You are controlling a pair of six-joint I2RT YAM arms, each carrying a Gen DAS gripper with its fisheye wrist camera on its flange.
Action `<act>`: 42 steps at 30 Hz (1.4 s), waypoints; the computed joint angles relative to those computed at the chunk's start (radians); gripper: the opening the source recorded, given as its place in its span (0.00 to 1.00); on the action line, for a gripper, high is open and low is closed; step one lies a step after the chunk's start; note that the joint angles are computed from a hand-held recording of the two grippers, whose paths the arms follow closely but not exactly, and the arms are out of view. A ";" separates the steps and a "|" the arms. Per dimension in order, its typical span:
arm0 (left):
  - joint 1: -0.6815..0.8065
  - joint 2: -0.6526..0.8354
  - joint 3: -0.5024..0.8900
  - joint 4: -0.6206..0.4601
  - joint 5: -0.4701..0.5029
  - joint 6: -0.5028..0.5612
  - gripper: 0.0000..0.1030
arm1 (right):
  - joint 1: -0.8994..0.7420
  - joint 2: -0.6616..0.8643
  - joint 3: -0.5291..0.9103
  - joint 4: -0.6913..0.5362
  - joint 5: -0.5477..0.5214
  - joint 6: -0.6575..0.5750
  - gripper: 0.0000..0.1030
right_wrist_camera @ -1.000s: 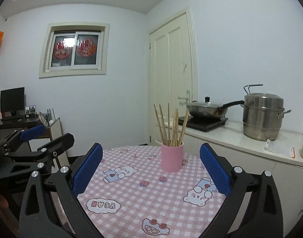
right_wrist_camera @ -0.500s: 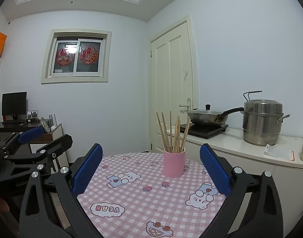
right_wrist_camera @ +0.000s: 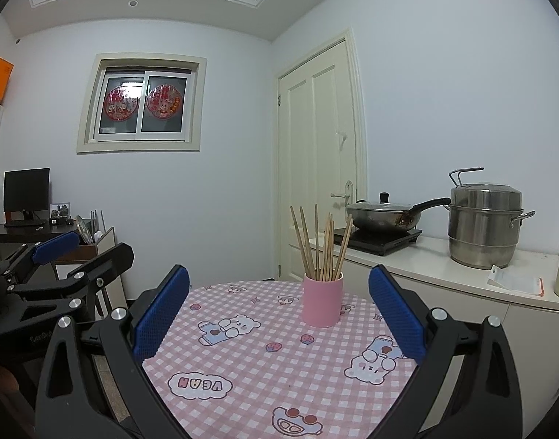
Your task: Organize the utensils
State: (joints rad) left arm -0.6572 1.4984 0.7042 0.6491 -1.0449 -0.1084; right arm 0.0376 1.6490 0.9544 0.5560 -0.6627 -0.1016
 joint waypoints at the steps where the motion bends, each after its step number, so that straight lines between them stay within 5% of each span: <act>1: -0.001 0.001 0.000 0.002 -0.001 0.001 0.93 | 0.000 0.000 -0.001 0.002 0.000 0.001 0.92; 42: -0.015 0.018 0.005 0.012 -0.001 0.011 0.93 | -0.020 -0.008 -0.016 -0.005 0.005 0.005 0.92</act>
State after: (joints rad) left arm -0.6720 1.5162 0.7092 0.6610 -1.0457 -0.0972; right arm 0.0176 1.6411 0.9379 0.5514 -0.6580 -0.0971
